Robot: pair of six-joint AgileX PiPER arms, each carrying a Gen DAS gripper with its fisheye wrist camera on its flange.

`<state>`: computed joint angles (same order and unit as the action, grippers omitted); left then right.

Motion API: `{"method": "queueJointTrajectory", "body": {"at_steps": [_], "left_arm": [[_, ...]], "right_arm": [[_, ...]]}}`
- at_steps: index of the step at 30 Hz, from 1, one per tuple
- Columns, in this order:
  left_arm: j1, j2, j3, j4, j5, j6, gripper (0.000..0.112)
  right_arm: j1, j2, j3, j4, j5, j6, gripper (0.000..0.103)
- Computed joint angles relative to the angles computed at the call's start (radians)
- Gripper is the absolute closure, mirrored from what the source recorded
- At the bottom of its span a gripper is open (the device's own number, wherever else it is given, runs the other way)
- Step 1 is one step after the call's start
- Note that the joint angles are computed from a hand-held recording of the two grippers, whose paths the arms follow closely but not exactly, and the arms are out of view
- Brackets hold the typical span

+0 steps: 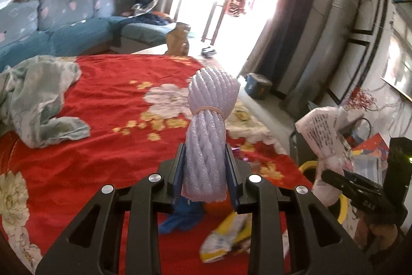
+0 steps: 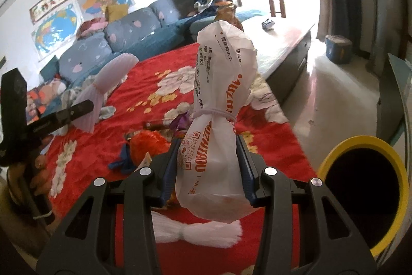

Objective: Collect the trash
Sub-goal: 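Carry the mesh net in left tool and bag in right tool over the yellow bin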

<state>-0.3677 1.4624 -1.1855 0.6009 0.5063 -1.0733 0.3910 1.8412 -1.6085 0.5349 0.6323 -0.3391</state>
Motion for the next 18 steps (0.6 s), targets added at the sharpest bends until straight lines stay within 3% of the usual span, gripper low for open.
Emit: {"method": "queueJointTrajectory", "body": {"at_steps": [18], "left_arm": [[-0.177,0.145,-0.166,0.004,0.037,0.035,0.085]], "right_arm": [[-0.108,-0.101,0.151,-0.006,-0.064,0.05,0.068]]}}
